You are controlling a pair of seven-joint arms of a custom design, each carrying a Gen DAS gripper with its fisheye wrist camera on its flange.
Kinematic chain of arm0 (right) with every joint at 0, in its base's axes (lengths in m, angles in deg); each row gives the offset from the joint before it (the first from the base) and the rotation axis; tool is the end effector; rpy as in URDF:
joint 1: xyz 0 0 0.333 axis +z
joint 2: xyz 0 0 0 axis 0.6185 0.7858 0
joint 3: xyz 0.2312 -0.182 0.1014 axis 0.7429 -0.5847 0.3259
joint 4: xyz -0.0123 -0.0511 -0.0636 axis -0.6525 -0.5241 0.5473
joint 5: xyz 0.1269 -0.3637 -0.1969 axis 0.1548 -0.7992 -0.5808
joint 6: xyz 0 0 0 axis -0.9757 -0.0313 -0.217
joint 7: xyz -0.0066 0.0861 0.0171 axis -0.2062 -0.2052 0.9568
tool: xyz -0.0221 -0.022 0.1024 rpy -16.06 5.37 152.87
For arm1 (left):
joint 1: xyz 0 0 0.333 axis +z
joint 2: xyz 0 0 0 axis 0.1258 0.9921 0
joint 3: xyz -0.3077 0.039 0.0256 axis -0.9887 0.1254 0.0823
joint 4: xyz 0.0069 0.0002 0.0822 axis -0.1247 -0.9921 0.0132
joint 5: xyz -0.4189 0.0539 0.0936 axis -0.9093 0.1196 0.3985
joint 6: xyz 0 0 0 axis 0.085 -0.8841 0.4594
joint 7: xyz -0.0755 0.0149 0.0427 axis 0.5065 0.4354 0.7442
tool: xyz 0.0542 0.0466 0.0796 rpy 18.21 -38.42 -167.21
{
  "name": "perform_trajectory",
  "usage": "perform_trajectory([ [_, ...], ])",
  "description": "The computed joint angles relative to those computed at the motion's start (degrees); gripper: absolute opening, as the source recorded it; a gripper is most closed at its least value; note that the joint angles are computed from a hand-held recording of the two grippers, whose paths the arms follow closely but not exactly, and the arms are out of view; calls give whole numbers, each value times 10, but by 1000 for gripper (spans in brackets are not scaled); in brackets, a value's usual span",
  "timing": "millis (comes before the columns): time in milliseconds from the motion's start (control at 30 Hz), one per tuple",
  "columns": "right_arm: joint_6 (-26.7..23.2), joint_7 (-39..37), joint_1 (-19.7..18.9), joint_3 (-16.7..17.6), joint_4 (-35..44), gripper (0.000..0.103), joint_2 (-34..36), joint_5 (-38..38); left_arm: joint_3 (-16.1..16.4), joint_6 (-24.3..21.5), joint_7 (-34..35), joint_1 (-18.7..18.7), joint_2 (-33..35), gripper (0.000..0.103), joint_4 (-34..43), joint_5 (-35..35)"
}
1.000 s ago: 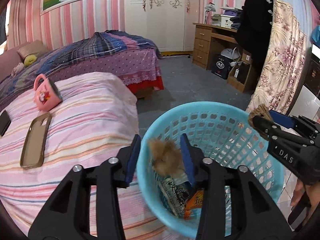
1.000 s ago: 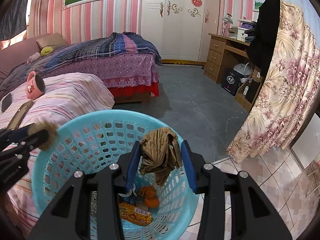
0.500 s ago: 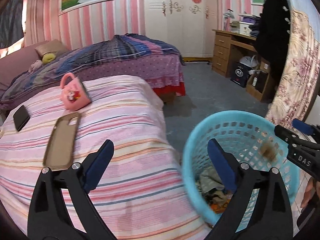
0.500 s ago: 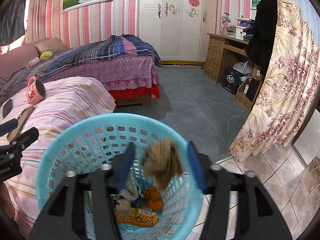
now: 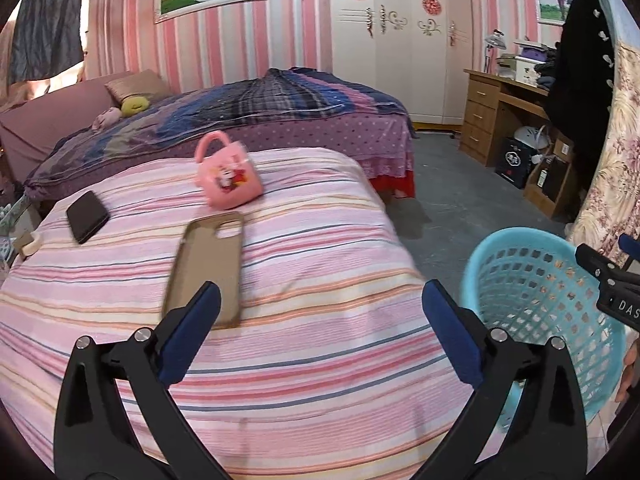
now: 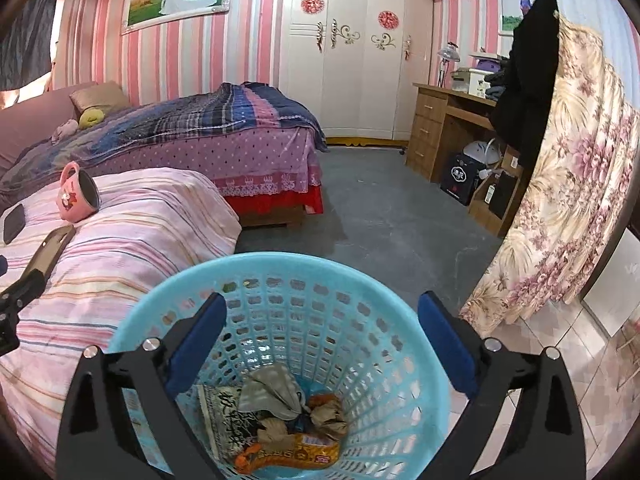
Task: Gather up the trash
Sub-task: 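Move both tools back over the bed toward the beige roll and white lid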
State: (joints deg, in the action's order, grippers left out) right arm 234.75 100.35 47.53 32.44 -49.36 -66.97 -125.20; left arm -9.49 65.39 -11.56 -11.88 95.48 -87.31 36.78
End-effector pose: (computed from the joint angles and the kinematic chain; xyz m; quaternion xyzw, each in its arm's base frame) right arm 0.6192 0.1327 0.4565 -0.6111 0.6350 -0.3564 0.3103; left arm 0.5949 -0.3294 0.4591 -0.6462 0.6095 -0.2977 0.3496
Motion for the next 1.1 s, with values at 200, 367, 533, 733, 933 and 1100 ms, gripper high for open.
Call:
perform_trajectory([
  [200,-12,-31,23,13,28,96,19,8,3,-10,-4,22,-40,97,-47,6],
  [367,-9,-76,46,14,50,96,37,53,-2,0,-14,56,-80,97,-97,3],
  [533,-9,-129,75,17,80,97,63,115,-8,-4,-4,87,-113,97,-129,9],
  [733,-26,-151,120,7,114,97,89,129,-13,11,-14,124,-141,98,-149,27],
  [933,-36,-162,151,-2,139,97,108,143,-9,16,-9,154,-147,98,-147,30],
  [1100,-50,-174,172,-7,164,97,126,155,0,39,-23,179,-155,98,-160,34],
])
